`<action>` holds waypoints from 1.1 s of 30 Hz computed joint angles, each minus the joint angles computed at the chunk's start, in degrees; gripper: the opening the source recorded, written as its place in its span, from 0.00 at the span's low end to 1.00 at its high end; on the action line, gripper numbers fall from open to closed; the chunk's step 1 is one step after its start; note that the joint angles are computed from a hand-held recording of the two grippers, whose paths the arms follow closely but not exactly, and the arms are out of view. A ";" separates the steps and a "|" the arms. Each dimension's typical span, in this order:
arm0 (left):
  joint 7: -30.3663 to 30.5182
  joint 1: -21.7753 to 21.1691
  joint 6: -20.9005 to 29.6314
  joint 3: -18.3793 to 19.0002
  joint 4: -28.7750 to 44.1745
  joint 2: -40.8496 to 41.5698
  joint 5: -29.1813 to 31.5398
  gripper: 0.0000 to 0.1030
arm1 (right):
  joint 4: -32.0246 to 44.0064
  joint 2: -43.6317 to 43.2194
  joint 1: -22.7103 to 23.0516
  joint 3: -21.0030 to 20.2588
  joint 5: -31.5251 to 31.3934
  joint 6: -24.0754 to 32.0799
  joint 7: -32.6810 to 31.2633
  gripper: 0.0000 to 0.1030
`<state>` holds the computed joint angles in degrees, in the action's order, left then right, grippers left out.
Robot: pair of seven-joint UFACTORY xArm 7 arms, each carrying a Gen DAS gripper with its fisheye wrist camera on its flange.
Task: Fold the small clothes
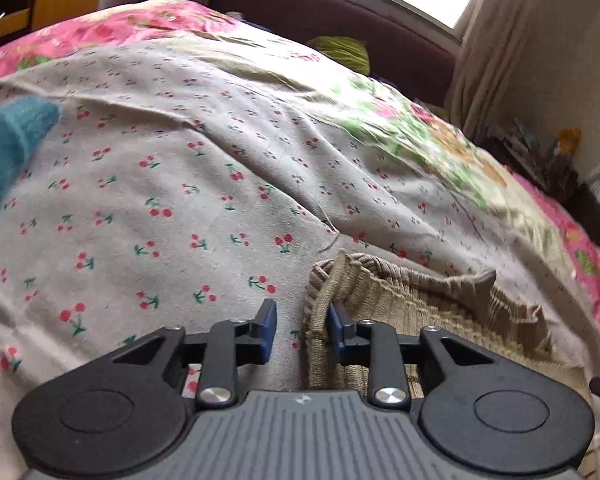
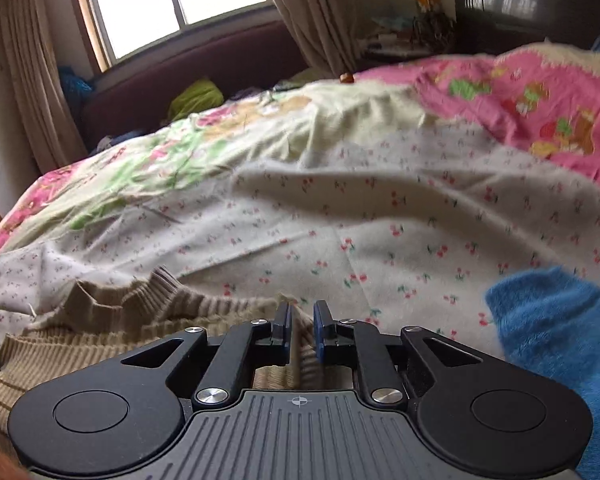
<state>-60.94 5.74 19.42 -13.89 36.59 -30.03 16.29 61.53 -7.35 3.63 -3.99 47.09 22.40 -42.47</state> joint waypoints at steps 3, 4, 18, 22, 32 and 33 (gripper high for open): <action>-3.13 1.64 1.77 -1.83 -1.00 -3.48 0.66 0.40 | -1.82 -3.10 2.07 0.87 0.38 -0.42 -2.46 0.21; -4.29 2.55 2.60 -2.89 -1.18 -4.84 1.52 0.41 | -1.73 -3.61 2.98 0.51 0.92 1.50 -3.32 0.22; -15.70 0.95 5.68 -13.53 -0.47 -10.03 5.28 0.51 | 1.29 1.85 6.48 6.21 -9.63 11.32 6.19 0.26; -16.37 0.32 4.88 -13.57 -2.51 -9.29 7.93 0.51 | 1.38 2.01 6.48 6.18 -8.94 9.96 6.73 0.02; -19.40 3.33 2.20 -16.12 -4.84 -12.68 12.48 0.51 | 1.84 2.59 7.61 6.47 -4.91 3.03 9.40 0.02; -20.21 4.32 2.16 -16.99 -5.02 -13.69 13.11 0.52 | 1.47 3.15 7.64 6.93 -6.68 1.96 10.26 0.02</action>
<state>-81.15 10.05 21.58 -30.88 31.57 -43.72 29.40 62.99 -4.19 11.27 2.93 40.41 24.37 -32.21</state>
